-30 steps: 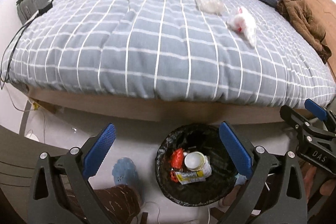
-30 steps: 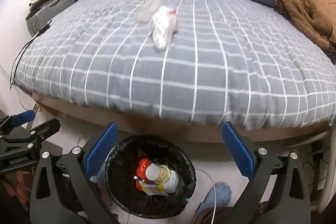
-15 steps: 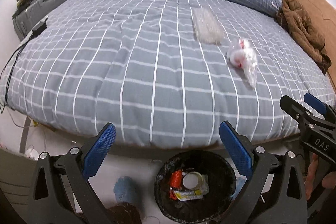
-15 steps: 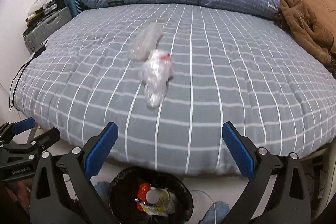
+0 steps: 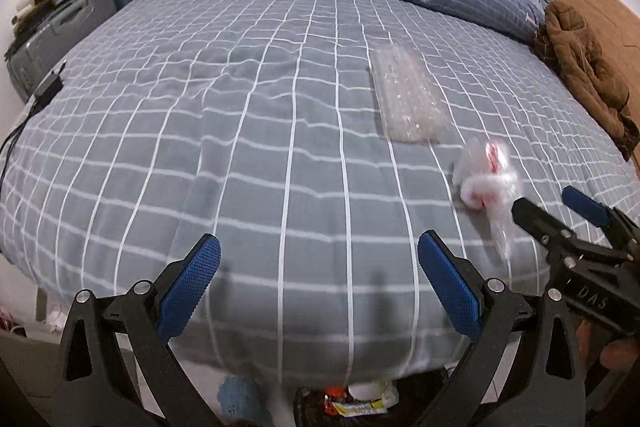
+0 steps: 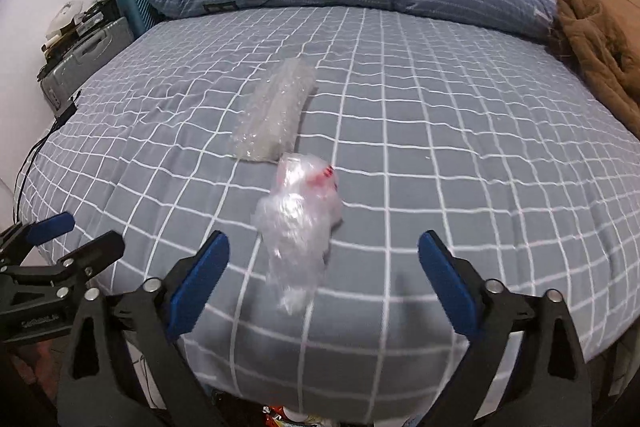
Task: Collect trash
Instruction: 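Grasp the bubble-wrap sleeve with the left tool while the right tool grasps the clear bag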
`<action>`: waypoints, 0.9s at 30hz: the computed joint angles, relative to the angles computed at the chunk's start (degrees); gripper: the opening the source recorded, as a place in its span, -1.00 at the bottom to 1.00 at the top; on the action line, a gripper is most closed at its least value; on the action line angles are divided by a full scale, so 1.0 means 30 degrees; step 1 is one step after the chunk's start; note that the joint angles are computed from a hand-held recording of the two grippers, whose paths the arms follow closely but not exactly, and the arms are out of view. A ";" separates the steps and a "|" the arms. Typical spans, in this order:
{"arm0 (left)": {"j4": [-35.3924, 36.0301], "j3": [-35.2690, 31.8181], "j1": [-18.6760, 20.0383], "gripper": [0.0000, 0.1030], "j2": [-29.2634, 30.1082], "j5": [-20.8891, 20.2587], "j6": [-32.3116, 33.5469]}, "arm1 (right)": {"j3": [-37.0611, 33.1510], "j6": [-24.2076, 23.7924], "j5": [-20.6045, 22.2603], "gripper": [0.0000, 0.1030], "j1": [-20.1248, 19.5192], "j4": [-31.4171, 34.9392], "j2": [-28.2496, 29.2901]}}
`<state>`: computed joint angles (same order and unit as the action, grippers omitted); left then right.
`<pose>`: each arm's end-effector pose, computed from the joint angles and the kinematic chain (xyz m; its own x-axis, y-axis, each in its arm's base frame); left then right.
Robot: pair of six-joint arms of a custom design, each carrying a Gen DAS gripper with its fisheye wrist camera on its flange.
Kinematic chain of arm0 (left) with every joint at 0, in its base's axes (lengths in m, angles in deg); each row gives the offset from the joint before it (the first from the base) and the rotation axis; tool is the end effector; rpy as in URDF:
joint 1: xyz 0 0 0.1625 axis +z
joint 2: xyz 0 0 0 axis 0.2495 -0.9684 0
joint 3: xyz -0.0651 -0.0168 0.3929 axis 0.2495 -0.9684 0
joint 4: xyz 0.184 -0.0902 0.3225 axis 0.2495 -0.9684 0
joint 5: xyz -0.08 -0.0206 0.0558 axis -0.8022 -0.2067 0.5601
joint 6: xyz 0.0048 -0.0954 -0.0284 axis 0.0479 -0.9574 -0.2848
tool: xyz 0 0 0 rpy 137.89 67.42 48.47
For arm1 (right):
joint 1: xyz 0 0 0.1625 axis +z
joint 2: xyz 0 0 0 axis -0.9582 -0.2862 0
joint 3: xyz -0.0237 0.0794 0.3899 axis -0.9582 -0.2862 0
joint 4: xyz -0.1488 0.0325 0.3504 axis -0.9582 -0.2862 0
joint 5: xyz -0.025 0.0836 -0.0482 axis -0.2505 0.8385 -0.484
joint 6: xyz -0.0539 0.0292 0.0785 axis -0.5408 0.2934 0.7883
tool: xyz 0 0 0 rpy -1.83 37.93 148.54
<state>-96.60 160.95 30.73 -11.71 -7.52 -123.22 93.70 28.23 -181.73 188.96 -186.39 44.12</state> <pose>-0.0998 -0.4147 0.2878 -0.6754 -0.4752 -0.5639 0.0843 0.7099 -0.6992 0.3531 -0.5351 0.0259 -0.6013 -0.5912 0.5376 -0.7457 0.6569 -0.1116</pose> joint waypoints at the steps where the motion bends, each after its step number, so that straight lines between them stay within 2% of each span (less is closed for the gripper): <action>1: -0.0663 -0.0108 0.0304 0.89 0.0244 0.0094 0.0641 | -0.0252 0.0009 0.0090 0.67 -0.0033 0.0206 0.0180; 5: -0.2338 -0.0321 0.1029 0.89 0.0847 0.0212 0.2112 | -0.1270 0.0010 0.0358 0.49 -0.0210 0.1064 0.0987; 7: -0.3128 -0.0390 0.1346 0.89 0.1170 0.0189 0.2746 | -0.1526 0.0012 0.0480 0.32 -0.0295 0.1477 0.1202; 9: -0.3533 -0.0476 0.1539 0.89 0.1427 0.0188 0.3162 | -0.1787 -0.0002 0.0531 0.02 -0.0391 0.1869 0.1452; 15: -0.4952 -0.0828 0.2023 0.89 0.2160 0.0187 0.4474 | -0.1757 -0.0191 0.0880 -0.11 -0.0556 0.1524 0.1573; 18: -0.6178 -0.1279 0.2340 0.89 0.2912 0.0189 0.5617 | -0.1774 -0.0160 0.0999 -0.12 -0.0683 0.1432 0.1319; 27: -1.1155 -0.4152 0.3665 0.89 0.6668 -0.0036 1.0550 | -0.2700 -0.0878 0.0738 -0.12 -0.1435 0.1848 0.0463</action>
<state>-130.06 148.49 41.72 8.30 -7.63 -91.57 85.60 25.60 -179.51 184.66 -180.85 45.51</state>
